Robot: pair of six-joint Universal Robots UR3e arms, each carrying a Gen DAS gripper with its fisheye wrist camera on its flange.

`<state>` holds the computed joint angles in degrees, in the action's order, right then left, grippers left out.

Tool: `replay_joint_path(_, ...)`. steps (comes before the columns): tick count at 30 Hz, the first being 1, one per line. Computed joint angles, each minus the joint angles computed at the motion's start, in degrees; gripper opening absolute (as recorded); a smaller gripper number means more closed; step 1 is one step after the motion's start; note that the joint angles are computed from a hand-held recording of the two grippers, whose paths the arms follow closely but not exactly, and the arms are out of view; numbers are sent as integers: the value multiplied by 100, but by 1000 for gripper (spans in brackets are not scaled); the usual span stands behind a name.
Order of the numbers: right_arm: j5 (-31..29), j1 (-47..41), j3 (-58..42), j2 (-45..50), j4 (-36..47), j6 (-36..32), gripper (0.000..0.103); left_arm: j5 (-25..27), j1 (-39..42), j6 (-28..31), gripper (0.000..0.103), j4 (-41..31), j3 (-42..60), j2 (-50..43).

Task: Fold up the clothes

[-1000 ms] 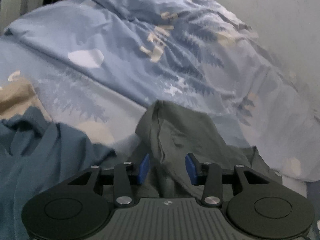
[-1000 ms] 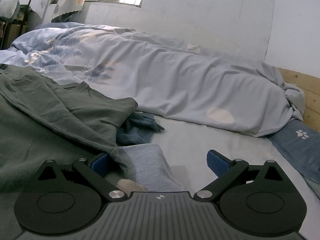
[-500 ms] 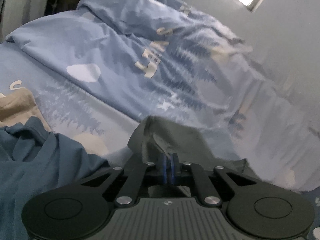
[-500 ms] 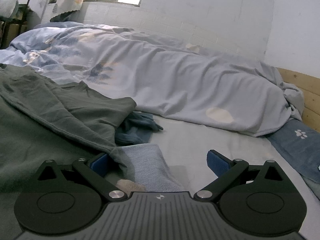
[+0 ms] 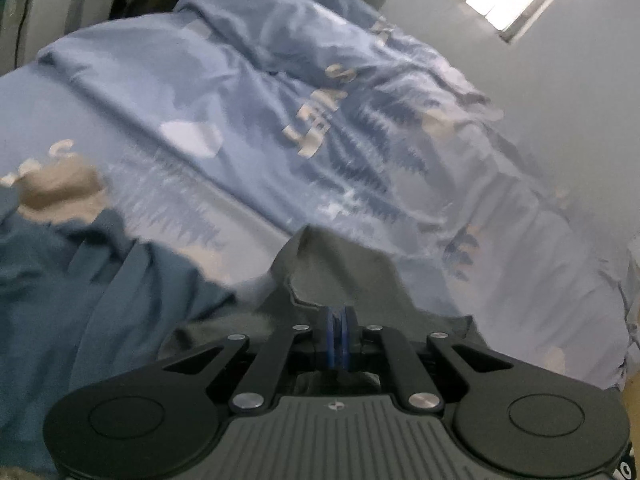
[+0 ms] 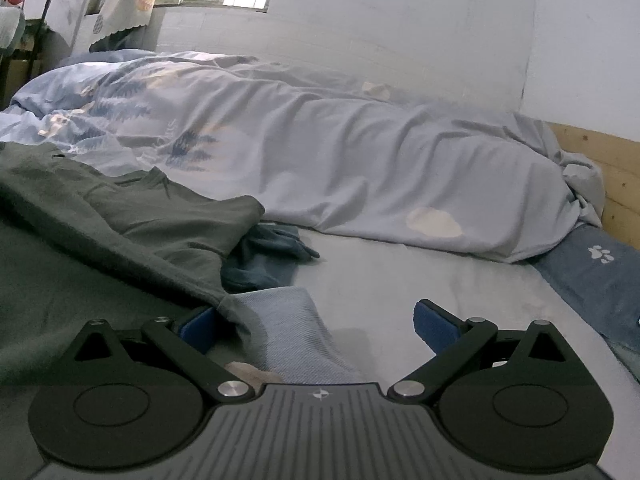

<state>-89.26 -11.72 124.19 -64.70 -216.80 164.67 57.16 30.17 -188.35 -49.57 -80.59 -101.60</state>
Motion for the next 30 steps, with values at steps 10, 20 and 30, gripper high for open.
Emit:
replay_joint_path(10, 105, -76, 168, -130, -141, -179, 100, -133, 363, 245, 2, 145, -1040, 718)
replay_joint_path(20, 745, -462, 488, -827, 684, -483, 100, 10, 432, 466, 3, 387, -1733, 1081)
replay_joint_path(30, 2144, -1511, 1363, -3095, 2315, -929, 100, -789, 1135, 645, 35, 800, -2601, 1915)
